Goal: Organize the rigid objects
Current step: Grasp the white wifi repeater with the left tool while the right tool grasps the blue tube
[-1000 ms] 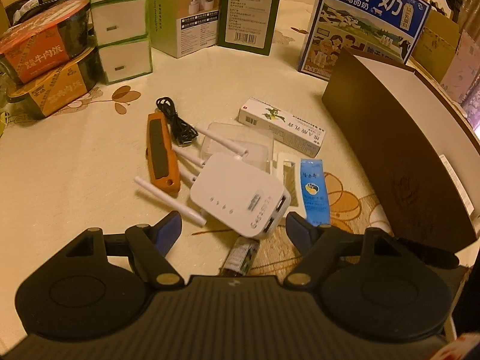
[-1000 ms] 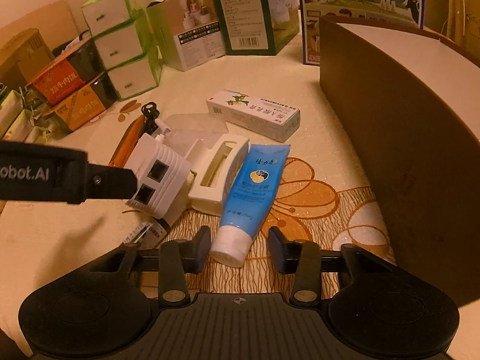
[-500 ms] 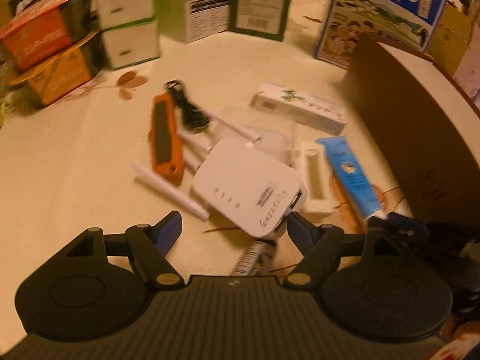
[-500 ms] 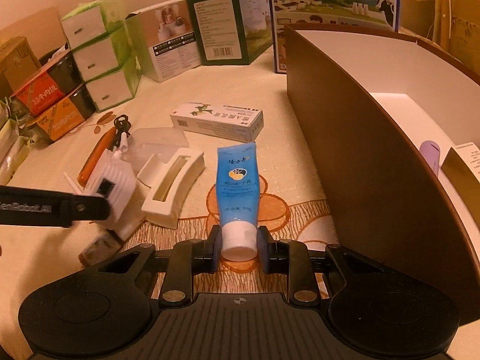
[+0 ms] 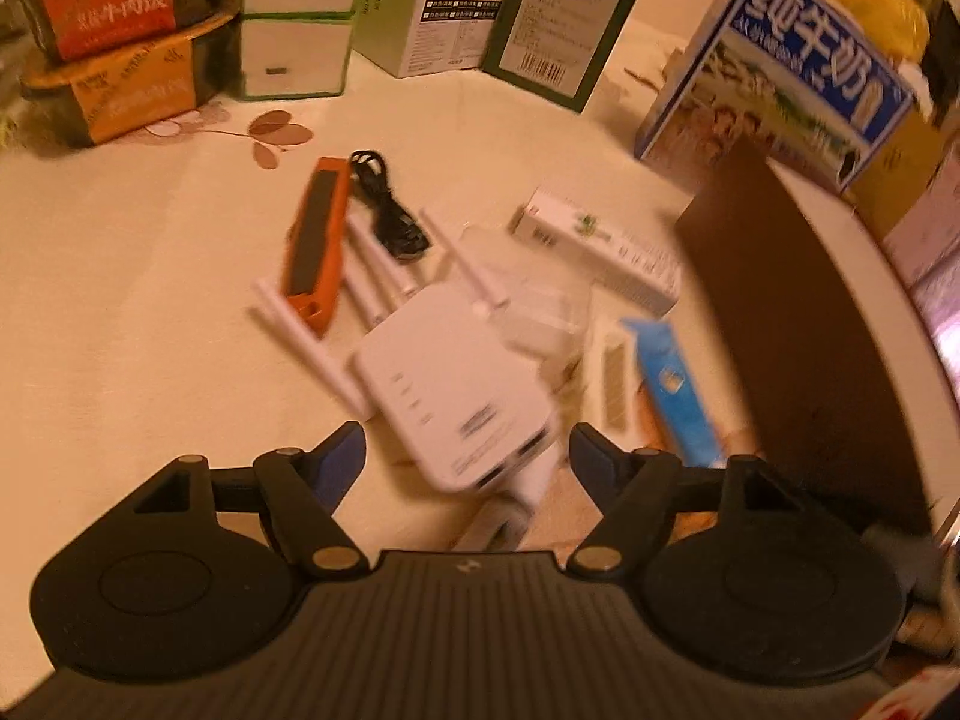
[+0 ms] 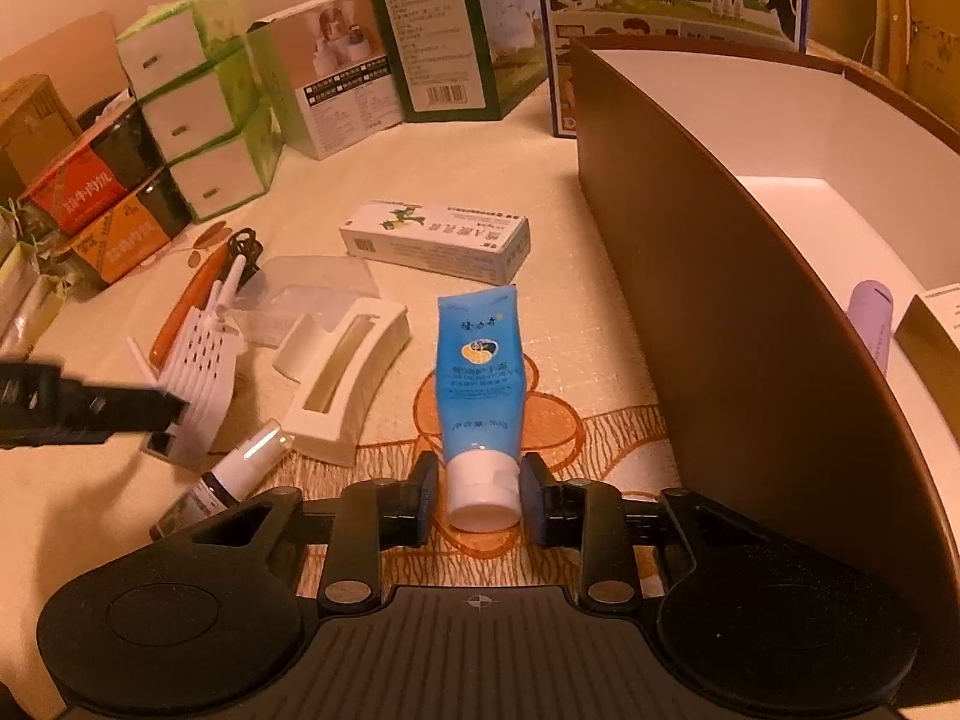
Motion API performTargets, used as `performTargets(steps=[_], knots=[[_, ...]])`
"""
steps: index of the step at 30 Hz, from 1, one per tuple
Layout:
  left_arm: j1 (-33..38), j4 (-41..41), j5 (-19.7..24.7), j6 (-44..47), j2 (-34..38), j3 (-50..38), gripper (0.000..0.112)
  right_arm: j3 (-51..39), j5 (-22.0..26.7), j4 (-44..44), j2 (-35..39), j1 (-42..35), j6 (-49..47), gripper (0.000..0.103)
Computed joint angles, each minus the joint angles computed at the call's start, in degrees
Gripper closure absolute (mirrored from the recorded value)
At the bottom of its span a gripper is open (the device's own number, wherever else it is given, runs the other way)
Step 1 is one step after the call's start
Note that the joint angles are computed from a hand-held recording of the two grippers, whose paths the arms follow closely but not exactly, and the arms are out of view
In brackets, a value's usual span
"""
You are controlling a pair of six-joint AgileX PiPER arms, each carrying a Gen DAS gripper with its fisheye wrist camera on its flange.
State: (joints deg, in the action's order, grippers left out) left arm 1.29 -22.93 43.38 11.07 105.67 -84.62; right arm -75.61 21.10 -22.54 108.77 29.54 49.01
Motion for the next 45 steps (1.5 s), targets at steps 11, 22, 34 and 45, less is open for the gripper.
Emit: performTargets(steps=[11,22,34,45], knots=[[0.56,-1.49,2.13,-5.94,6.79,-6.19,0.045,-1.43,0.24,-0.6,1.32,-0.15,-0.95,0.062],[5.36,-1.9,6.68,5.93,2.65,-1.85,0.057,0.3,1.67,2.52,-0.56,0.97,-4.7,0.078],[6.99,7.15,7.95,10.66,-5.81,6.18,0.057,7.3,2.42,14.4,-7.32,2.64,-13.57,0.078],[5.89,7.16,9.44,7.21,0.67,-1.89,0.055,1.15,3.88,11.51,-3.49,0.94,-12.5,0.051]])
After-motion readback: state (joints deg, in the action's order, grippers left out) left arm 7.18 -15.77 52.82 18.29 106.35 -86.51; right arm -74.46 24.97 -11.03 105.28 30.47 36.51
